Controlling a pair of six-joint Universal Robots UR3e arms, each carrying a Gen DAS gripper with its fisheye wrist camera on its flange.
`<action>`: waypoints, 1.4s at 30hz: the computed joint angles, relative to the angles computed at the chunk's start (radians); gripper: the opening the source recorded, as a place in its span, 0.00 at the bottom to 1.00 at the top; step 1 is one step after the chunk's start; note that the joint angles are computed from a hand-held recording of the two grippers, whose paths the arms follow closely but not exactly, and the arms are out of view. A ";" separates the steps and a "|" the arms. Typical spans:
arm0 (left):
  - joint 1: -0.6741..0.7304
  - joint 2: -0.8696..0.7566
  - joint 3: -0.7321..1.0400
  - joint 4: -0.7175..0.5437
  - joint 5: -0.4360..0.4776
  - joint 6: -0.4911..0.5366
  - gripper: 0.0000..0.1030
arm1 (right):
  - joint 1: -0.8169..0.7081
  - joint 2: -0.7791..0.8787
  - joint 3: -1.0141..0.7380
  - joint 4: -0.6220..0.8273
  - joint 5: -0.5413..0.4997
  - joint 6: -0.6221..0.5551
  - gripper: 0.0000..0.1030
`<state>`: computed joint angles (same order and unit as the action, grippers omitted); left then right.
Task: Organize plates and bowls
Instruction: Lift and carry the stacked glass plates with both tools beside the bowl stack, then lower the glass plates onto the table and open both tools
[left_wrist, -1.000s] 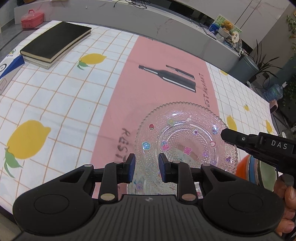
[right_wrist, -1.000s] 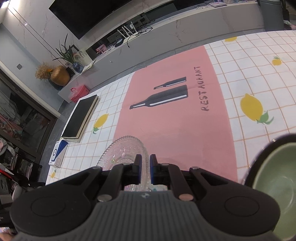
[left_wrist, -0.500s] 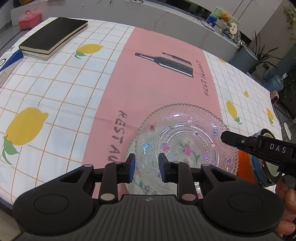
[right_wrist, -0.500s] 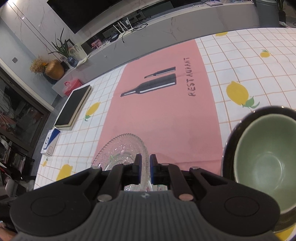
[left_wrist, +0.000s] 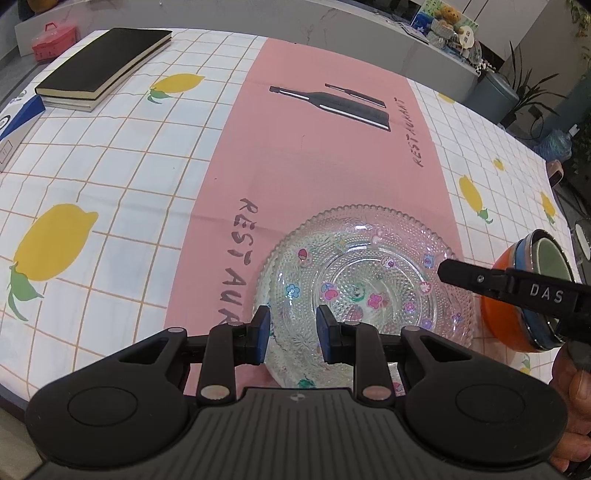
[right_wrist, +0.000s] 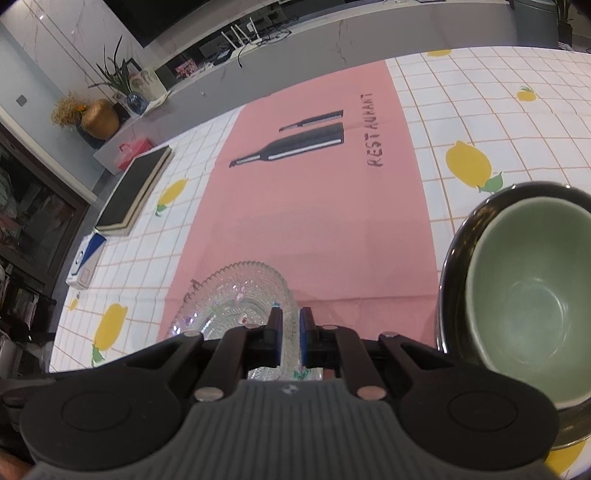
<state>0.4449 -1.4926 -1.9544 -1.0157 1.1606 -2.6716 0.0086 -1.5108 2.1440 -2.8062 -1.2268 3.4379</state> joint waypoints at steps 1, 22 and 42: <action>-0.002 0.000 0.000 0.001 0.005 0.001 0.29 | 0.005 0.005 -0.002 0.004 -0.004 -0.004 0.08; -0.025 -0.010 -0.015 0.026 0.070 0.024 0.29 | 0.054 0.041 -0.024 0.032 -0.046 -0.032 0.12; -0.013 -0.017 0.004 -0.003 0.058 0.020 0.37 | 0.107 0.069 -0.061 0.044 -0.106 -0.057 0.30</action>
<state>0.4318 -1.5095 -1.9508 -1.0187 1.2186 -2.6516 0.1154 -1.4422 2.0829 -2.7625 -1.3332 3.3807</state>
